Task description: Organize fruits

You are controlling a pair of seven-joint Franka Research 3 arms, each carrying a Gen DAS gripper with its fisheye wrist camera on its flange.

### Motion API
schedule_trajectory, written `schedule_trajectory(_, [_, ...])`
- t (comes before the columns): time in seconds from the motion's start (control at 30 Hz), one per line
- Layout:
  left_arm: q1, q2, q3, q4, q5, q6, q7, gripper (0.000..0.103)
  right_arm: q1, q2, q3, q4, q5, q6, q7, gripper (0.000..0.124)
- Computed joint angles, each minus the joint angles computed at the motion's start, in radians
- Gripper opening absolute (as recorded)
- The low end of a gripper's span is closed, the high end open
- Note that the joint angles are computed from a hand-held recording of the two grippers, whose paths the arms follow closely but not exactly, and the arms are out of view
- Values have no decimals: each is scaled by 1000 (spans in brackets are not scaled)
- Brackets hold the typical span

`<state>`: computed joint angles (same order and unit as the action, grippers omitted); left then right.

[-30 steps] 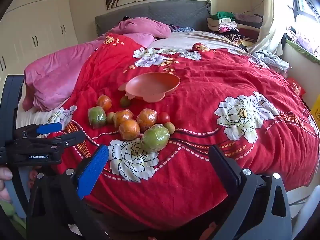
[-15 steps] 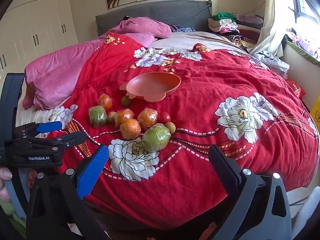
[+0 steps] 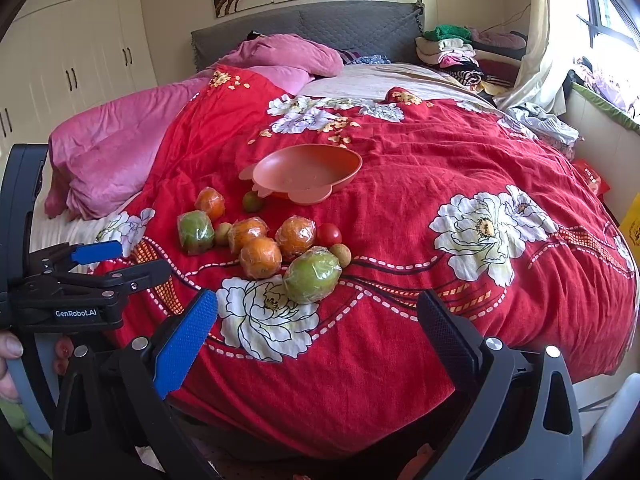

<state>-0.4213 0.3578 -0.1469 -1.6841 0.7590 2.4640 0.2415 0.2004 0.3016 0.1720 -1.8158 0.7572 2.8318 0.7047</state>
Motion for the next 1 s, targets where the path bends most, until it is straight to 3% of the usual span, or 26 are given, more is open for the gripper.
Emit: schedule_trajectory(1.0, [-2,1,0,1,2,0,-2,94,1,4,3,-2,-5,5,-4,99])
